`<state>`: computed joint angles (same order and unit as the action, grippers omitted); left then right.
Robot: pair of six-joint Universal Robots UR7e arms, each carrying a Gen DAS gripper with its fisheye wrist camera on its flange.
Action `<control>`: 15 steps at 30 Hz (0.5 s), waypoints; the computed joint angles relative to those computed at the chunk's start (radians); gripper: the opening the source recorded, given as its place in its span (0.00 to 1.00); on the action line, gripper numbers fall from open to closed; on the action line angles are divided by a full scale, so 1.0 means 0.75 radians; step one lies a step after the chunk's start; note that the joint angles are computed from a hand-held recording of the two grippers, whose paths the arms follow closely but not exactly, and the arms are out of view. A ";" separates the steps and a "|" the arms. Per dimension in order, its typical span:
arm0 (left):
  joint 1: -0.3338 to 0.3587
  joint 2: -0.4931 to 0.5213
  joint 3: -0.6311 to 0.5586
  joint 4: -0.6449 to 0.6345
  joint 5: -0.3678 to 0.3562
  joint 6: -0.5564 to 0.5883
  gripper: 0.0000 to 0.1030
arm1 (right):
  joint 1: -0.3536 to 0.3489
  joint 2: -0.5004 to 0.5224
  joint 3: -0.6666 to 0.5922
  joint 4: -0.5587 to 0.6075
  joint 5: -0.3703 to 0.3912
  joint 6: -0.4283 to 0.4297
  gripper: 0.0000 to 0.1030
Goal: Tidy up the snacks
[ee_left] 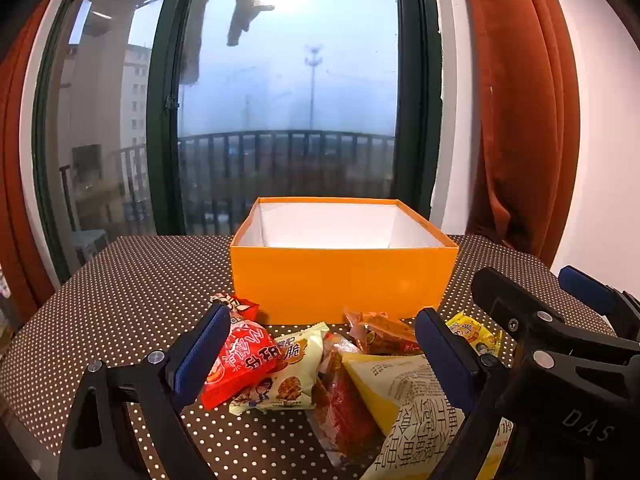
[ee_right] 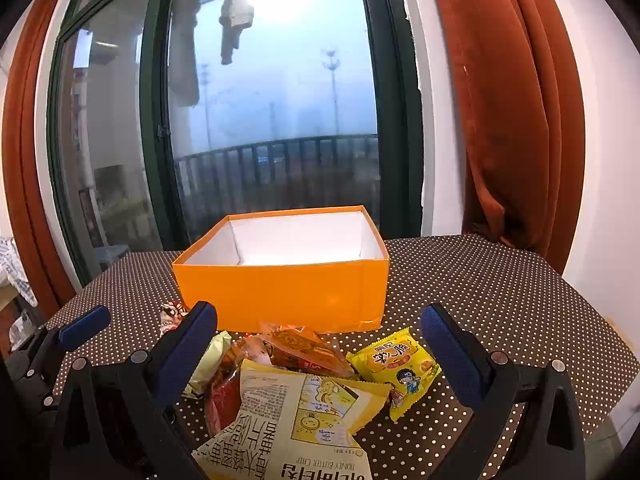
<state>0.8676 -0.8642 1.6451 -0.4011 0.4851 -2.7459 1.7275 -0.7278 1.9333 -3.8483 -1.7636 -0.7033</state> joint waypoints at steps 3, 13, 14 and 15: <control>0.000 -0.003 0.005 0.000 0.005 -0.005 0.91 | 0.000 -0.001 0.004 -0.004 0.005 -0.002 0.98; 0.000 -0.005 0.007 0.011 0.014 -0.010 0.91 | 0.002 -0.002 0.007 0.005 0.008 -0.004 0.98; 0.000 -0.006 0.009 0.011 0.017 -0.009 0.91 | 0.002 -0.002 0.008 0.006 0.010 -0.005 0.98; -0.001 -0.007 0.012 0.008 0.019 -0.007 0.91 | 0.003 -0.002 0.009 0.007 0.013 -0.007 0.98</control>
<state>0.8672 -0.8694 1.6540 -0.3949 0.4995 -2.7509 1.7295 -0.7295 1.9401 -3.8432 -1.7541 -0.7082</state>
